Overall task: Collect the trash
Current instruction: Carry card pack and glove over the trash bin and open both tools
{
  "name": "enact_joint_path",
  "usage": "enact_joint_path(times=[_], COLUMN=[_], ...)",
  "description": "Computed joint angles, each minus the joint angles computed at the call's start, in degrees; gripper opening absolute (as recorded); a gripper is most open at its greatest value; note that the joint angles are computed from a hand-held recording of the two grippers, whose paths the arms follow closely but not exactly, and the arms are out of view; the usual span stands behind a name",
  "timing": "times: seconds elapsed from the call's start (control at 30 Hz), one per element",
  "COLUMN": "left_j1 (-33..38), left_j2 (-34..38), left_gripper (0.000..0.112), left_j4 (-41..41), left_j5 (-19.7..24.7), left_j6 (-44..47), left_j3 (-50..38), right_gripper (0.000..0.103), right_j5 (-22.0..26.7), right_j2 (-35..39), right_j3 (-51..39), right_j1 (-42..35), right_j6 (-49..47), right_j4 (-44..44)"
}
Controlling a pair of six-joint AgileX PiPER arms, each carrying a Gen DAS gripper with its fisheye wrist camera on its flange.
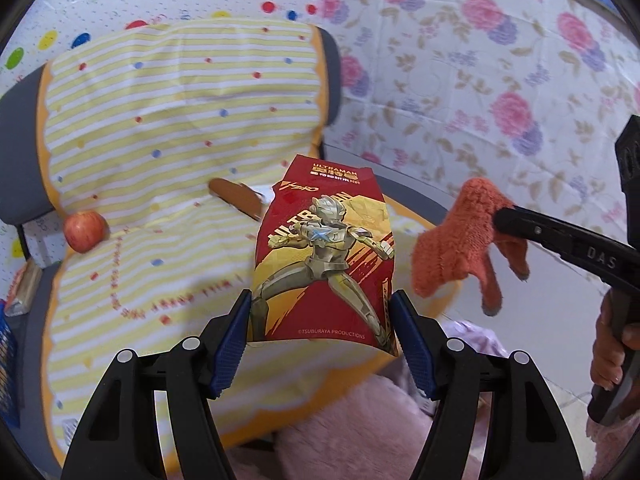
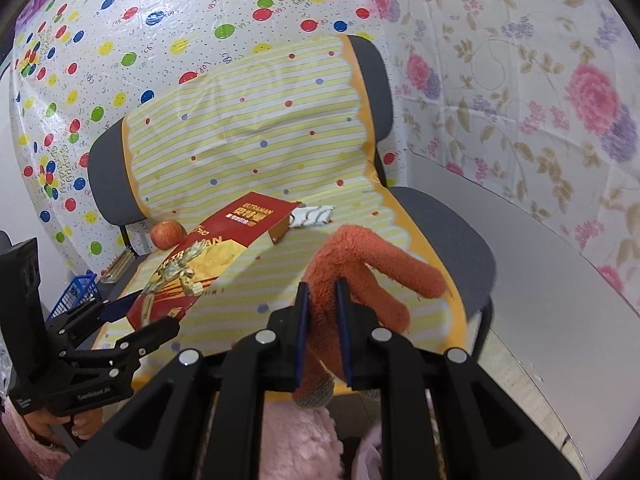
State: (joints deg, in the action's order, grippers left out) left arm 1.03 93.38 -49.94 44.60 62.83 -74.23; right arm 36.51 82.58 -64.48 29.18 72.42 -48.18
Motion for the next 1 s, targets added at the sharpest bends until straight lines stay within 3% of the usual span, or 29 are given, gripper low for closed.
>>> enact_joint_path(times=[0.4,0.63,0.83,1.0], left_j1=[-3.45,-9.26,-15.51,-19.92], left_j2=[-7.32,-9.54,-6.92,-3.25], left_gripper=[0.070,0.071,0.074,0.076], left_j4=[-0.71,1.25,4.48,7.32], left_j5=[6.89,6.85,5.29,1.97], left_j6=[8.46,10.10,6.85,2.69], left_j3=[11.30,15.62,14.85,12.52], right_gripper=[0.014,0.014,0.015,0.017], right_j5=[16.56,25.66,25.00,16.80], right_j2=[-13.47,-20.18,-22.72,-22.06], right_j3=[14.29,22.36,26.04,28.69], right_j1=[10.40,16.88,15.27,7.77], right_j6=[15.64,24.16,24.89,21.79], right_j4=[-6.61,-5.14,-2.64,-0.75])
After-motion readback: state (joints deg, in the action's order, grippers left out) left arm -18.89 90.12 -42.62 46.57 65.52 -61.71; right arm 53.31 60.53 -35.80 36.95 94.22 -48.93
